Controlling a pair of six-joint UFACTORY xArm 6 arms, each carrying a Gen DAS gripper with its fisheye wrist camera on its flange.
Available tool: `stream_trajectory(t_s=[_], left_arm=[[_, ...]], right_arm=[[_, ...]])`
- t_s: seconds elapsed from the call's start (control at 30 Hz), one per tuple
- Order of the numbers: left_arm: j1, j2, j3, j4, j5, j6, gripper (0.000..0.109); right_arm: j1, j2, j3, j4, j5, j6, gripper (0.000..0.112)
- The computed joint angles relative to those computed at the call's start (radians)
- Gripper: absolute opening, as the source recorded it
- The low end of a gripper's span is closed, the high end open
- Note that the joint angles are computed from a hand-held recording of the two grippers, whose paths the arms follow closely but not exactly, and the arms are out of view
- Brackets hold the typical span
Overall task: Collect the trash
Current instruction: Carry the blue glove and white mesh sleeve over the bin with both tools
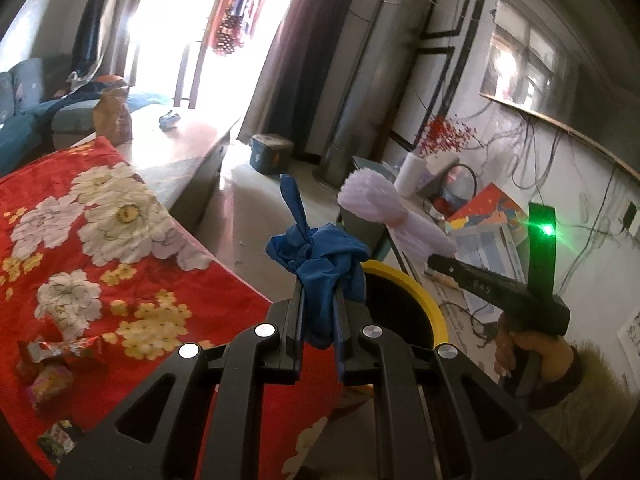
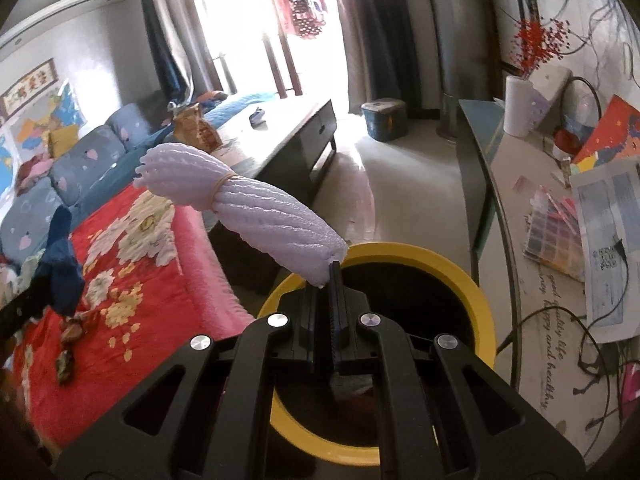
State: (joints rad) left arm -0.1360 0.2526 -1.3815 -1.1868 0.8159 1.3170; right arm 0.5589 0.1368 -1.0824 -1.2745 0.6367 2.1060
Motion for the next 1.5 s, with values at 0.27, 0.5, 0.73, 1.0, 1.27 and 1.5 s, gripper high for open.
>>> stream_trajectory(t_s=[0.27,0.5,0.73,1.0,1.27,1.5], left_arm=[[-0.049,-0.02,0.048,0.014,-0.007,0.027,0.011],[-0.074,-0.025,0.068,0.016,-0.016,0.045,0.011],[-0.098,-0.025,0.086,0.027,-0.021,0.055,0.011],[-0.133,-0.018,0.103,0.035,-0.026,0.078,0.011],[-0.166,0.017,0.096,0.044,-0.041,0.094,0.011],[-0.185,0.077,0.055,0.072,-0.042,0.06,0.011]], right_arm=[[-0.006,-0.019,0.045,0.0,0.005,0.04,0.003],[-0.018,-0.038,0.089,0.002,-0.001,0.081,0.003],[-0.028,-0.052,0.119,0.008,0.002,0.107,0.003],[-0.044,-0.058,0.146,0.032,-0.007,0.127,0.003],[-0.061,-0.065,0.174,0.041,-0.018,0.154,0.003],[-0.077,-0.053,0.182,0.046,-0.048,0.166,0.003]])
